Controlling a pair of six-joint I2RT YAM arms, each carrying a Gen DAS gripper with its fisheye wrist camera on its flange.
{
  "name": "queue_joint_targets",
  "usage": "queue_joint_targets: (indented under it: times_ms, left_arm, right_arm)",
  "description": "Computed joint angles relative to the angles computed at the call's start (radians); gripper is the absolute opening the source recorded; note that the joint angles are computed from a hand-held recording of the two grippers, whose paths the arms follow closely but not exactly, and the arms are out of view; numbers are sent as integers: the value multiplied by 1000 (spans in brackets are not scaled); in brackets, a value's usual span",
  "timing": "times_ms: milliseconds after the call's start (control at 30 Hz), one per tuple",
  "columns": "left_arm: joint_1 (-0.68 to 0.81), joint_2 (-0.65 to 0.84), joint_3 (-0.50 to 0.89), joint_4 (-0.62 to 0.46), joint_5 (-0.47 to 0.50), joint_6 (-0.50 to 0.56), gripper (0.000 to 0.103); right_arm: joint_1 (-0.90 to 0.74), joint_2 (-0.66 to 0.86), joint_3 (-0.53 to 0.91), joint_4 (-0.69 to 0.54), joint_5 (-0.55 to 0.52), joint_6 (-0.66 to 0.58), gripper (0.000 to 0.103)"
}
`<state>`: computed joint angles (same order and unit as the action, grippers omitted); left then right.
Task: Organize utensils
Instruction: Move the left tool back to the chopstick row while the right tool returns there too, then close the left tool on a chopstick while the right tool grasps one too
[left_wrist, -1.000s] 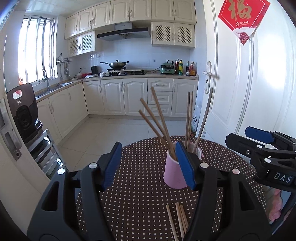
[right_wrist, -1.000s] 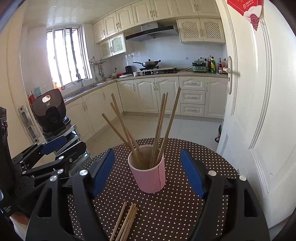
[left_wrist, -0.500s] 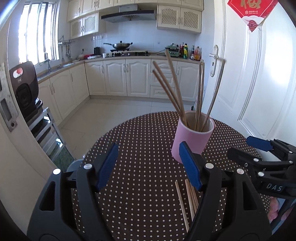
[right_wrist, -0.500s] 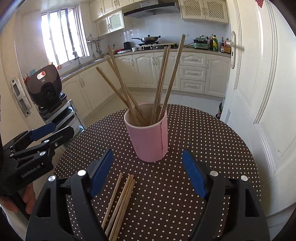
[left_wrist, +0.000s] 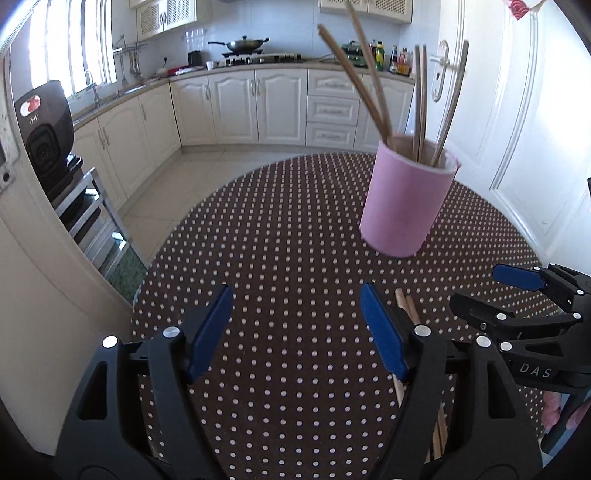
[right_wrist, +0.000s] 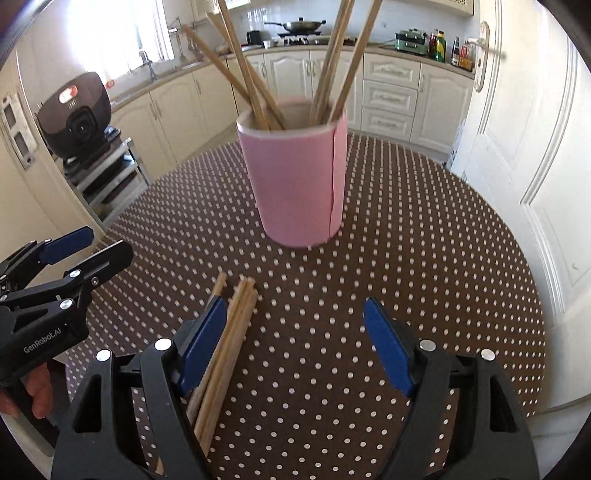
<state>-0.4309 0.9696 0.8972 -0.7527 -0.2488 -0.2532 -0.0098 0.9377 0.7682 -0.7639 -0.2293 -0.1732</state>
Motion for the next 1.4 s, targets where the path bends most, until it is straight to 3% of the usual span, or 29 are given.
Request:
queue_joint_targets:
  times_ms: [633,1167,1400]
  left_arm:
    - [48,-44,-171,17,140,-77,71]
    - [0,-92,-183,-15,99,-118,71]
    - [15,-100,-180,-25,111,-114,71]
  right_arm:
    - [118,5,-116,94,119,113,73]
    - [165,-41,-145,98,158,150,76]
    - [236,-56,-158,109,320,151,77]
